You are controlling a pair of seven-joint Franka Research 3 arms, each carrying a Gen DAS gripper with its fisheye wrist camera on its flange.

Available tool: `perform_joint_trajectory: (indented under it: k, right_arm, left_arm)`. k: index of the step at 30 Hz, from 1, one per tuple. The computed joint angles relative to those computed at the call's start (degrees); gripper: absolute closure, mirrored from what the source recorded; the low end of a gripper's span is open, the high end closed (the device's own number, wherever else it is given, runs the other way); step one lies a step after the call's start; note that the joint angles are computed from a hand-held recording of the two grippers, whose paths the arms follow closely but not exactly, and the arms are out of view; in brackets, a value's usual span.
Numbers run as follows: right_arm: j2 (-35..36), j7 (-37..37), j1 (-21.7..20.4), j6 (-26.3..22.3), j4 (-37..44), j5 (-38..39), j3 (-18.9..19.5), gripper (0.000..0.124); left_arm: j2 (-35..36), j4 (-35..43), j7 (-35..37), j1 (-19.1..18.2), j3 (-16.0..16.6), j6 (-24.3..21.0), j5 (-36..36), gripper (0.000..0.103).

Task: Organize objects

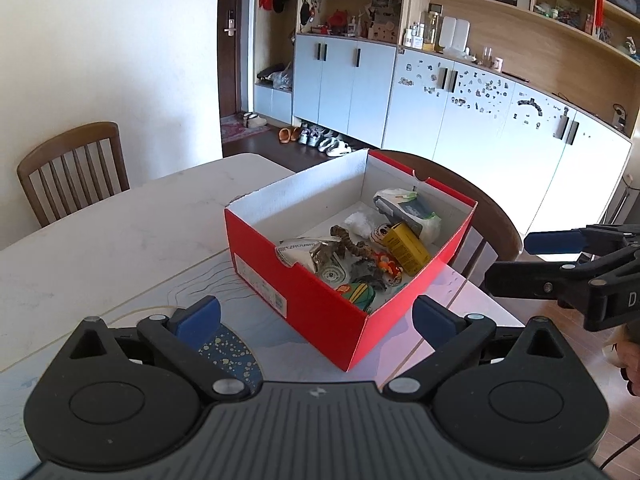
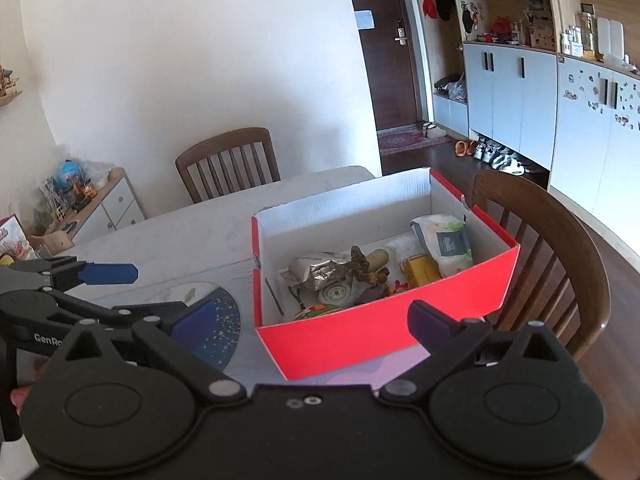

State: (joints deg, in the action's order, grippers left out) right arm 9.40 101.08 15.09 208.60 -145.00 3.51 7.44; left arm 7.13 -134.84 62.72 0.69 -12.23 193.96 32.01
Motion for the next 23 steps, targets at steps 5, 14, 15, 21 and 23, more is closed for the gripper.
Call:
perform_joint_trajectory:
  k: [5, 14, 15, 21, 23]
  right_arm:
    - [-0.29, -1.73, 1.7, 0.62, -0.7, 3.35, -0.19, 0.022]
    - [-0.23, -3.02, 3.19, 0.95, -1.16, 6.55, -0.07, 0.022]
    - [-0.18, -3.03, 3.27, 0.95, -1.18, 6.79, -0.04, 0.022]
    - [-0.08, -3.11, 3.59, 1.06, -1.34, 7.61, 0.08, 0.022]
    - [0.0, -2.92, 3.65, 1.11, -1.33, 7.65, 0.17, 0.022]
  left_arm:
    - [-0.58, -1.07, 0.26, -0.56, 0.62, 0.82, -0.25, 0.0]
    - [-0.98, -2.24, 0.99, -1.51, 1.83, 1.83, -0.74, 0.0]
    - [-0.95, -2.23, 0.77, -1.29, 1.7, 1.92, -0.38, 0.0]
    - [-1.17, -2.7, 1.61, -1.82, 2.51, 2.59, -1.46, 0.0]
    - [-1.18, -2.72, 1.25, -1.46, 2.48, 2.84, -1.13, 0.0]
